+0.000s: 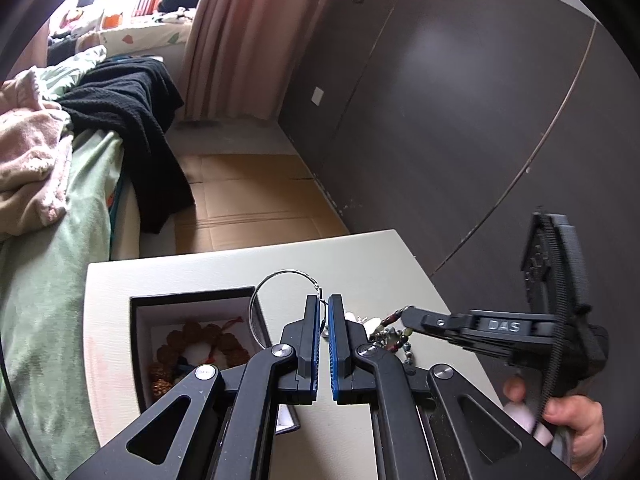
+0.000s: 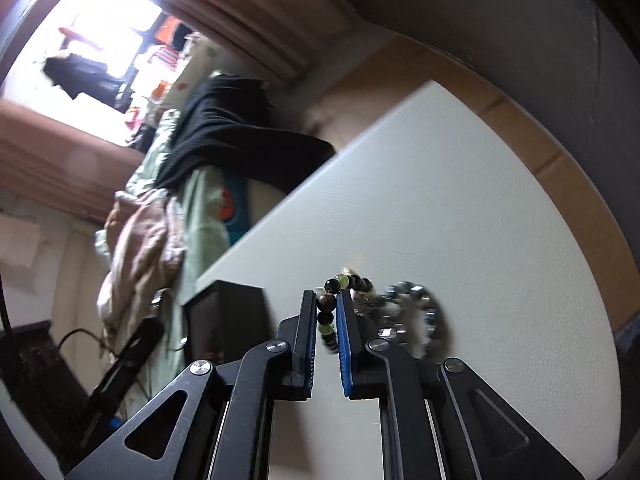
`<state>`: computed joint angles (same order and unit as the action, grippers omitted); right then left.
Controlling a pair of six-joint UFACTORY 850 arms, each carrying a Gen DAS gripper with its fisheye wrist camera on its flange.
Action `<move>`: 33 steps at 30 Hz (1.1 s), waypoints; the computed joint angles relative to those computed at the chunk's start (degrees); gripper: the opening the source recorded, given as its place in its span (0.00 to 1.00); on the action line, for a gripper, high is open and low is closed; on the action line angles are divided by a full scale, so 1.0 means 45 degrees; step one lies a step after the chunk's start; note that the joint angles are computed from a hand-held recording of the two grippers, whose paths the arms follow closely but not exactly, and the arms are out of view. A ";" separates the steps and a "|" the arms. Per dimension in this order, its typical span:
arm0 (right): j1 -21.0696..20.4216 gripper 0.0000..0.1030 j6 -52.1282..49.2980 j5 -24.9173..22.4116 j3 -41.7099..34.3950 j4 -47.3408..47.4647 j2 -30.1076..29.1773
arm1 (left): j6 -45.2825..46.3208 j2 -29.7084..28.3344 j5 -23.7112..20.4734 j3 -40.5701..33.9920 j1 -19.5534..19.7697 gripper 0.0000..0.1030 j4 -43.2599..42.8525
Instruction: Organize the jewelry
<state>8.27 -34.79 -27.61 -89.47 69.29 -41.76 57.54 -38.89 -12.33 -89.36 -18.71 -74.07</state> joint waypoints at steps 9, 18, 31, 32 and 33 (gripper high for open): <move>0.0220 0.11 -0.2387 -0.0002 0.0255 0.2239 0.0259 | -0.0819 0.0133 0.0103 0.0172 0.0221 0.03 0.0637; 0.0330 0.11 -0.5181 -0.0282 0.0638 0.5052 0.0672 | -0.4755 -0.0035 -0.0379 -0.0172 0.0499 0.04 0.4087; 0.0817 0.11 -0.7209 -0.1150 0.0559 0.6594 0.0827 | -0.3829 0.0417 -0.0504 0.0415 0.1055 0.68 0.2081; 0.0874 0.11 -0.7162 -0.1194 0.0485 0.6509 0.0775 | -0.4124 0.0438 -0.0449 0.0437 0.1088 0.68 0.2326; 0.0916 0.11 -0.7111 -0.1223 0.0442 0.6431 0.0741 | -0.4396 0.0471 -0.0412 0.0472 0.1131 0.68 0.2545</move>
<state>12.39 -66.78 -33.12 -87.48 98.23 -38.42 37.75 -36.77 -14.18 -87.24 -13.62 -62.62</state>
